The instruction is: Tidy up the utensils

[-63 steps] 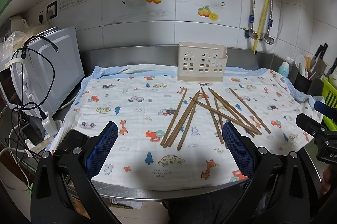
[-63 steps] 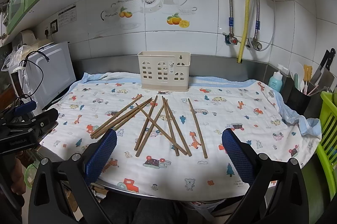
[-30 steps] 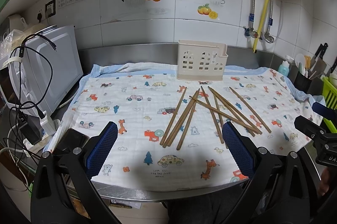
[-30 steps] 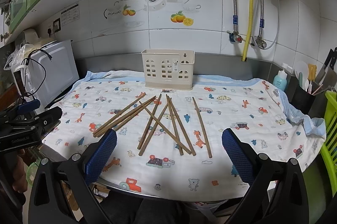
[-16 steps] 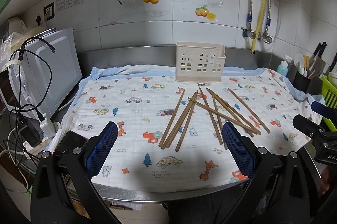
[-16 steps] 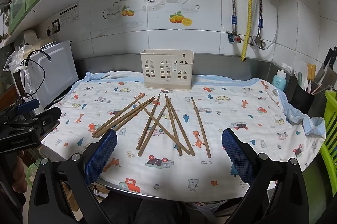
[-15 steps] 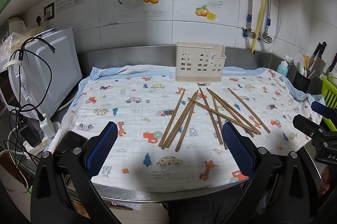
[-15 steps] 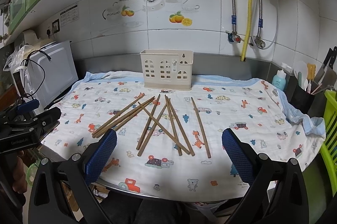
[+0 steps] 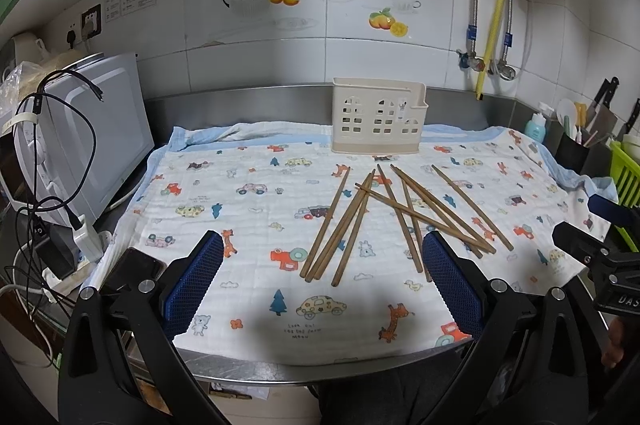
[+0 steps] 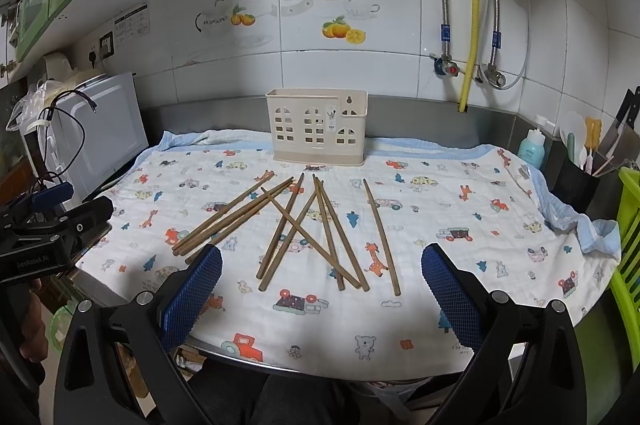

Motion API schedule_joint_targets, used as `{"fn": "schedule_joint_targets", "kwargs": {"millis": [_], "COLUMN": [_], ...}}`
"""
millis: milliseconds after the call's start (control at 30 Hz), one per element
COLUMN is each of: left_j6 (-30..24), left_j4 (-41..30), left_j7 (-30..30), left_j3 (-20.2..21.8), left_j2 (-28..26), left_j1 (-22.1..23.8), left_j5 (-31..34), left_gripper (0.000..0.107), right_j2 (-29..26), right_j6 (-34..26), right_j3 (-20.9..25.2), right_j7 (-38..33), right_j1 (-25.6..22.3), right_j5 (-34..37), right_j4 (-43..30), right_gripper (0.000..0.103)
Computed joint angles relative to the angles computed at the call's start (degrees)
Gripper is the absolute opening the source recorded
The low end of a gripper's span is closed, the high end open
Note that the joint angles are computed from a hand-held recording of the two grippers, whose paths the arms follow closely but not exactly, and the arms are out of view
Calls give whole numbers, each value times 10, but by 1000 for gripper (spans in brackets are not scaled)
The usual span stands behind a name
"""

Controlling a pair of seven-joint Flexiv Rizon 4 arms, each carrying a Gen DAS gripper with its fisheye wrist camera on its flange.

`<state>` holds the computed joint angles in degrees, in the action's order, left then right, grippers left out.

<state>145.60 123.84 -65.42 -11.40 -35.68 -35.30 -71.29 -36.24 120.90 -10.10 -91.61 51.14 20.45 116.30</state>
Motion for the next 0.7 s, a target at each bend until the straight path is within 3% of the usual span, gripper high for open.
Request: {"fn": "schedule_joint_targets", "kwargs": {"millis": [267, 700], "left_j6": [-11, -44], "left_j4": [-4, -20], "left_j7": [1, -11], "left_j3": [4, 20], "left_j2": [-7, -30], "left_j1": [6, 26], "left_j5": [10, 53], "left_gripper": [98, 97], "right_j2": [-7, -46], "right_j6": [-2, 4], "right_j3": [2, 46], "right_j7": [1, 22], "right_j1": [-5, -71], "right_j5": [-6, -70], "right_j4": [-10, -35], "right_gripper": [97, 96]}}
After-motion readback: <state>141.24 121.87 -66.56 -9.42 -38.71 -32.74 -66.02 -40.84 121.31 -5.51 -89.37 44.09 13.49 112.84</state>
